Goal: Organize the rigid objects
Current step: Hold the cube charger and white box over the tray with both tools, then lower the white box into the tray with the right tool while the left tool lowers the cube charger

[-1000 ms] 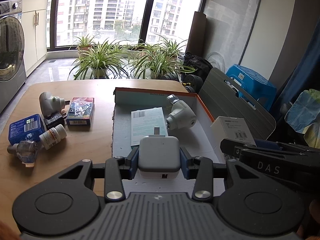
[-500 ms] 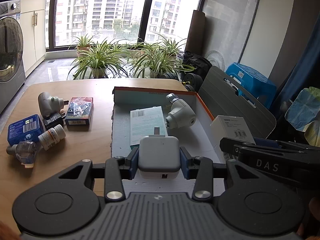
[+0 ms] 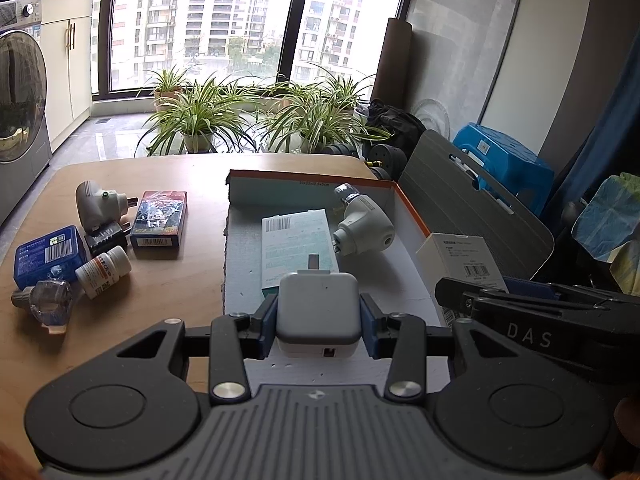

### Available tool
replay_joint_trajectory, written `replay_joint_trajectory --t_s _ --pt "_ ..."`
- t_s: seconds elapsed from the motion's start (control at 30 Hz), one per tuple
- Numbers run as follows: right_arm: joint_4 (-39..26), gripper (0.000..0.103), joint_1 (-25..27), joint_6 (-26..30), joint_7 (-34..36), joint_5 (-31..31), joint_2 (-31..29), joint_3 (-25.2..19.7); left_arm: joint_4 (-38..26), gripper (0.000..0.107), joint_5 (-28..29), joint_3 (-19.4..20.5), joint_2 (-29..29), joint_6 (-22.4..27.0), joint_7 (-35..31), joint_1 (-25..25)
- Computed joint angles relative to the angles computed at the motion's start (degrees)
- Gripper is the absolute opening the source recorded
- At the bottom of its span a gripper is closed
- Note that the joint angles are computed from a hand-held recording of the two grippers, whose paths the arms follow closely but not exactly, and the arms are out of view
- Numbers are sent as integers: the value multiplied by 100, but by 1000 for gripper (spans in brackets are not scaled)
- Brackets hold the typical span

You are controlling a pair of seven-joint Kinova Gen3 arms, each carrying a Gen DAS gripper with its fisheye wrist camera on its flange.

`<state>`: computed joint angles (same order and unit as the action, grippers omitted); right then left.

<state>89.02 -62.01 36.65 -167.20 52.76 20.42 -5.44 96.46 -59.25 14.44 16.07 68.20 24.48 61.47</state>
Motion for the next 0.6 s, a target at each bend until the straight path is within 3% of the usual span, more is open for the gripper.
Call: replay_joint_trajectory --t_s 0.6 --pt "-26 72 0 -38 33 -118 93 32 72 42 104 -24 -6 -193 -67 -107"
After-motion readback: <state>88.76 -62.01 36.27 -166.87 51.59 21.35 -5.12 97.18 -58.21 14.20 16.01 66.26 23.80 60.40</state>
